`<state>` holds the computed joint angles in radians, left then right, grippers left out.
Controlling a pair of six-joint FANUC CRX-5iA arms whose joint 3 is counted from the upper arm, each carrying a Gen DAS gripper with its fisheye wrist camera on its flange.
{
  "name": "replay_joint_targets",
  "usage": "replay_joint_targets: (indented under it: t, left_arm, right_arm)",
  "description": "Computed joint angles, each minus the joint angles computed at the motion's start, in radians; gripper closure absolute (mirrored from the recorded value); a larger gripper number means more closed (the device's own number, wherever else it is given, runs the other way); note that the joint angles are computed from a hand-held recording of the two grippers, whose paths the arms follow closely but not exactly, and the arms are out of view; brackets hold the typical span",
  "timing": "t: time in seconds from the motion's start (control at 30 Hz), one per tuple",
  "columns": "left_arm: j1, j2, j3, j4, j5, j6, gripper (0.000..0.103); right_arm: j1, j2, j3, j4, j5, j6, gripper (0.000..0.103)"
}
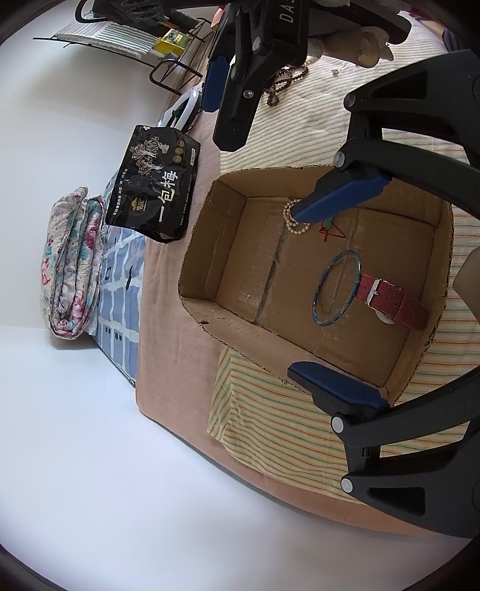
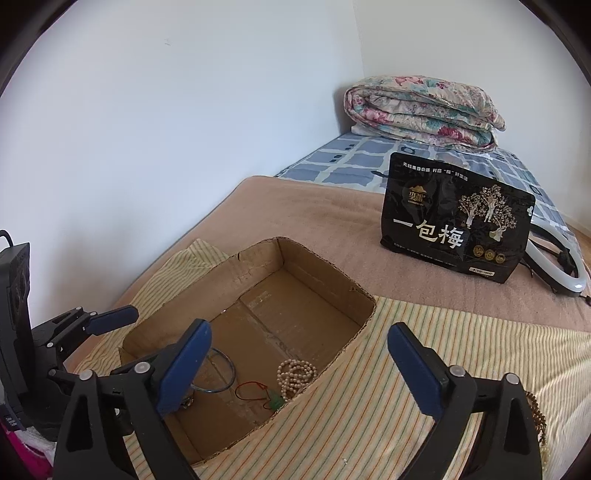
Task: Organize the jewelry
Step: 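Open the left tool to release the bangle in the box while the right tool releases the pearls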
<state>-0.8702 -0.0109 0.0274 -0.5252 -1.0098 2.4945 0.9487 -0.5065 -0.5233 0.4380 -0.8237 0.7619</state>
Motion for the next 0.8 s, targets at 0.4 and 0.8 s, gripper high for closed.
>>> replay_joint_targets:
  t: [0.4,0.8]
  left_arm:
    - [-0.026,-0.004,0.021,-0.015,-0.027,0.008,0.023]
    - [-0.094,-0.003,0.081,-0.069,-0.088,0.028,0.023]
  right_arm:
    - [0.028,-0.042,-0.015,0.051,-0.039,-0.045,0.001]
    - [0.065,-0.112,-0.035,0.102,-0.089,-0.091,0.000]
